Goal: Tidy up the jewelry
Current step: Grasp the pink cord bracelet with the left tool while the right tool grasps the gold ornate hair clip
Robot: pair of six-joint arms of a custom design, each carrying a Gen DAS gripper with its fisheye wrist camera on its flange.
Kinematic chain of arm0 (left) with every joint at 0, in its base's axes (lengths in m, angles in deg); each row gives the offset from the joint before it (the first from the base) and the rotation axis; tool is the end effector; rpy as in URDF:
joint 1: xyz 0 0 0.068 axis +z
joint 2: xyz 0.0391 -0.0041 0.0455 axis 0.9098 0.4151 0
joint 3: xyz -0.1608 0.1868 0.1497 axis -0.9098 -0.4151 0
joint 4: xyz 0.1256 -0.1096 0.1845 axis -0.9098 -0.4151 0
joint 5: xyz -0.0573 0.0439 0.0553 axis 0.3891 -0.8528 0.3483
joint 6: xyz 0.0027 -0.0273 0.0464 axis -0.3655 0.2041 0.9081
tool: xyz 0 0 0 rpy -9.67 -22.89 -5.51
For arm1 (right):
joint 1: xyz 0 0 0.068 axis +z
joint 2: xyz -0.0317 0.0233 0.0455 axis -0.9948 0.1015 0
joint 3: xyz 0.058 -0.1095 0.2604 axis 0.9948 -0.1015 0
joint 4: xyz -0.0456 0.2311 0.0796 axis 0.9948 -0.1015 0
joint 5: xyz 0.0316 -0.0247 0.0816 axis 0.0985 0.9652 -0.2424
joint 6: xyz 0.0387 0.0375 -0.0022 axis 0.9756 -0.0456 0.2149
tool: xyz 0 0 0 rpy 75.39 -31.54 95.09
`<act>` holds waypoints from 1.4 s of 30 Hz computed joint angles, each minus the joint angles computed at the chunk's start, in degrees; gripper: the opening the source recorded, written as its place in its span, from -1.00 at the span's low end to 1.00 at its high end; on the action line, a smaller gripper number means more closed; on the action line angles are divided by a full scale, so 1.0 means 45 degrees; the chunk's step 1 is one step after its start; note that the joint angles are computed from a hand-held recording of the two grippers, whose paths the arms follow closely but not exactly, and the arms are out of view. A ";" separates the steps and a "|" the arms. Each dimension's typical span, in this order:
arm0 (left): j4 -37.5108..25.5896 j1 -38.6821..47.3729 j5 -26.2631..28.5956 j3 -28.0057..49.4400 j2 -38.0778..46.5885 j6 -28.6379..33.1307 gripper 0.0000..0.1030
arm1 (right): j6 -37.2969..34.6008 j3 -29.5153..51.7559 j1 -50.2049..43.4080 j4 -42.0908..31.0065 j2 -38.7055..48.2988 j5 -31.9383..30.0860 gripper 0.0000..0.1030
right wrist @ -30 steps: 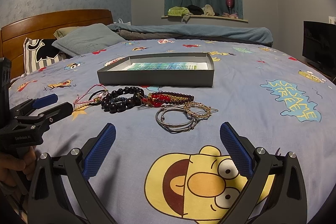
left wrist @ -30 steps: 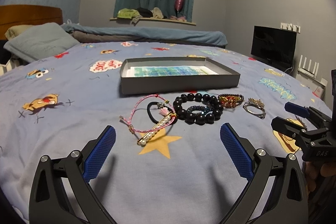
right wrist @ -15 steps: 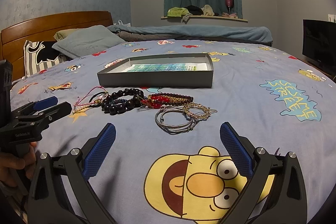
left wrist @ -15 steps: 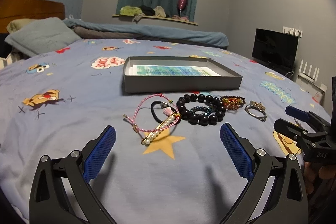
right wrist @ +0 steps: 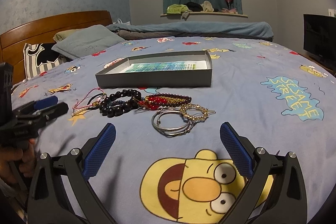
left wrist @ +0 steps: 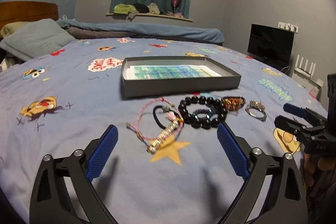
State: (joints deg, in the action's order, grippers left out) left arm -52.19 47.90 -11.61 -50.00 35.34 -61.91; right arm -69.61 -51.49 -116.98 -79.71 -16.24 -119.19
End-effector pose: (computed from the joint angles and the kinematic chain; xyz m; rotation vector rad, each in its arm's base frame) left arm 0.1970 -0.0643 0.1862 0.2286 2.0456 -0.3105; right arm 0.1441 -0.0647 0.2065 -0.1944 2.0568 0.2370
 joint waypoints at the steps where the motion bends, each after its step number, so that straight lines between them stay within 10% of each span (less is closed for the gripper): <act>1: -0.0234 0.0427 0.0566 0.0279 0.0179 0.0072 0.58 | 0.0015 0.0068 -0.0039 0.0015 0.0128 -0.0056 0.91; 6: -0.1146 0.2130 0.2789 0.1559 0.1459 0.0377 -0.03 | 0.0069 0.0316 -0.0256 0.0004 0.0730 -0.0311 0.91; 17: -0.3627 0.2511 0.3290 0.4695 0.4472 0.1995 -0.08 | 0.0147 0.1173 0.0458 -0.0198 0.2257 0.0722 0.87; 23: -0.3436 0.2514 0.3362 0.4771 0.4953 0.2032 -0.93 | 0.0063 0.1783 0.1232 -0.0415 0.3361 0.1703 0.56; 42: -0.0630 0.3700 0.4530 0.2743 0.2284 0.1168 -0.94 | 0.1207 0.4067 0.2070 -0.0829 0.6148 0.2483 0.58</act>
State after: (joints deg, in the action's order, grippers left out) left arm -55.03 64.55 8.77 -37.66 45.62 -56.66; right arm -64.17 -33.18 -107.67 -83.44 11.42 -108.02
